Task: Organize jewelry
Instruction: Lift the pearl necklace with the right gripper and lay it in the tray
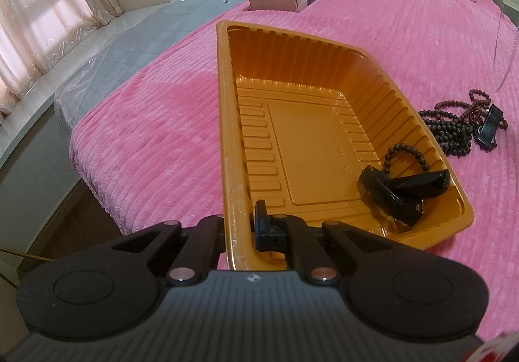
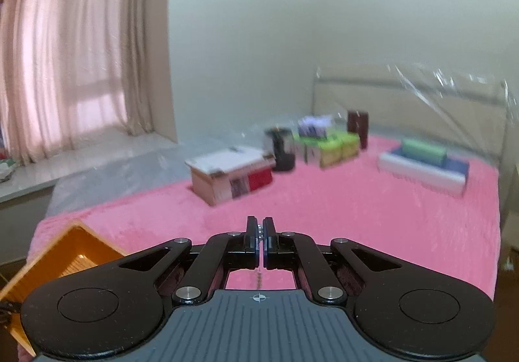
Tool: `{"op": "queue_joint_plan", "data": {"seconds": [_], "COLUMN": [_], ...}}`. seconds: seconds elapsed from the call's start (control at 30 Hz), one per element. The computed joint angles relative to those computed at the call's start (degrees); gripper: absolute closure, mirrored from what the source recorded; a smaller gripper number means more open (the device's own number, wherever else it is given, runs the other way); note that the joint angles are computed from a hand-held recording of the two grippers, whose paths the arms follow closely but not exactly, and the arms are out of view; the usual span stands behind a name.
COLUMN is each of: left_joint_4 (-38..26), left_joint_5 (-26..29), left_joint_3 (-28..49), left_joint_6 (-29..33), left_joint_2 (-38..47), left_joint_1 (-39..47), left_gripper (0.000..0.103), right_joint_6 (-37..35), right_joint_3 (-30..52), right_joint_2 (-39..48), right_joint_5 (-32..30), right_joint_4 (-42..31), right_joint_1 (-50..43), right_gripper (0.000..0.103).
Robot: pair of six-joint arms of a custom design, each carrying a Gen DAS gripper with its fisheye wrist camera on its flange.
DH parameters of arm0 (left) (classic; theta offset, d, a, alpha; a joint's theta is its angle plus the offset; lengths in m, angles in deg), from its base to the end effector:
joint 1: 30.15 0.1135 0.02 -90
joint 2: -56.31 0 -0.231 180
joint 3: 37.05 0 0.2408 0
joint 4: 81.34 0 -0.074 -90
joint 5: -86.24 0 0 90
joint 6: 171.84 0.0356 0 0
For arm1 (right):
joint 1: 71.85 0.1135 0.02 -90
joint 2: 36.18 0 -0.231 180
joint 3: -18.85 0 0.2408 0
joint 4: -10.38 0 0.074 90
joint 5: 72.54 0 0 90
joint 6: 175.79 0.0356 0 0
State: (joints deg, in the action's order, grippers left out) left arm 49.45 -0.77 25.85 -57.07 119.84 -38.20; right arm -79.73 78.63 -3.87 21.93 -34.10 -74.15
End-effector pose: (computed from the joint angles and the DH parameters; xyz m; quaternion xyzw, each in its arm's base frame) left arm 0.2260 -0.0338 0.2339 0.2738 0.8981 0.0257 0.3431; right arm 0.1429 -0.0085 0.3160 0.0817 0.7995 -0.0118 0.5950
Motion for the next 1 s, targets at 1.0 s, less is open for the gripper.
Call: {"op": "queue_joint_plan", "data": {"seconds": [1.0], "left_joint_4": [1.52], "left_joint_5": [2.27], "left_joint_3": [-0.55], "left_joint_6": [0.69], "left_joint_2": [0.61], "left_joint_1": [1.23], "left_gripper": [0.1], "right_joint_6": [-10.12], "right_joint_3": [21.04], "right_joint_2": [38.81], "right_joint_5": [1.13], "right_joint_4": [5.89], "right_joint_1": [32.05], "right_gripper": [0.101]}}
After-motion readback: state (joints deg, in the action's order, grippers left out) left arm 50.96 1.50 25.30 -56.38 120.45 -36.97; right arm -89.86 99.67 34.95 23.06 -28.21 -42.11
